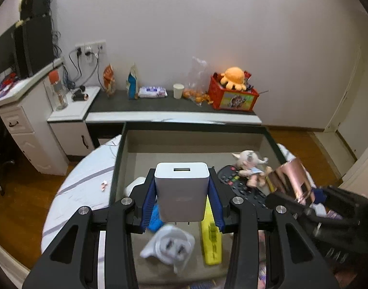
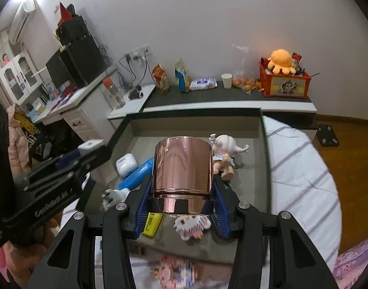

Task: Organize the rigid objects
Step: 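Carry the charger and rose-gold cup into the box and release both, then withdraw both tools from the box toward the remaining objects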

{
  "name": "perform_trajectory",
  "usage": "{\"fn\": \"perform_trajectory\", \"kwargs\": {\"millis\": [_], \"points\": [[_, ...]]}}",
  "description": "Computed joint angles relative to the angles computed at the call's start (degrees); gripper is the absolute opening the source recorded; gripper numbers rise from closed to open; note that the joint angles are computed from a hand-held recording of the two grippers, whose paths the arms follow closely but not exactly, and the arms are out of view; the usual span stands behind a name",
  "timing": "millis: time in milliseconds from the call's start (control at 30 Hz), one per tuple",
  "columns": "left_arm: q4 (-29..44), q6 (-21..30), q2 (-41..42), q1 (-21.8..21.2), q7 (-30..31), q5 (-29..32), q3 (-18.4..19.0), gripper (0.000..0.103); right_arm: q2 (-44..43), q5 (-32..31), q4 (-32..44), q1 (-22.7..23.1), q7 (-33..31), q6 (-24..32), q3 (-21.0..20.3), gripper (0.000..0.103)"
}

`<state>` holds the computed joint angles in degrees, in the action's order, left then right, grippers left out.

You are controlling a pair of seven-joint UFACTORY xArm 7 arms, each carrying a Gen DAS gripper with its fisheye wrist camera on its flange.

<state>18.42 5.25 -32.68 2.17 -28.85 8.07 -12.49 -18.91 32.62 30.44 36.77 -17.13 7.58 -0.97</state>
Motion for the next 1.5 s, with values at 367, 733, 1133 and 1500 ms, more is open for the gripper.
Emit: {"fn": "perform_trajectory", "kwargs": {"millis": [367, 733, 1133, 1500], "points": [[4.5, -2.2, 13.0, 0.5, 1.8, 0.8, 1.6, 0.041, 12.7, -0.6, 7.7, -6.3, -0.2, 2.0, 6.0, 0.048], [2.5, 0.2, 6.3, 3.3, -3.4, 5.0, -0.3, 0.097, 12.0, -11.7, 7.0, -11.0, 9.2, 1.1, 10.5, 0.061], [-8.3, 10.5, -26.0, -0.1, -4.2, 0.5, 1.3, 0.103, -4.8, -1.6, -2.2, 0.0, 4.2, -1.0, 0.4, 0.081], [-15.8, 43.0, -61.2, -15.3, -8.6, -1.5, -5.6, 0.103, -37.7, -11.8, -19.3, -9.4, 18.8, 9.5, 8.4, 0.081]]}}
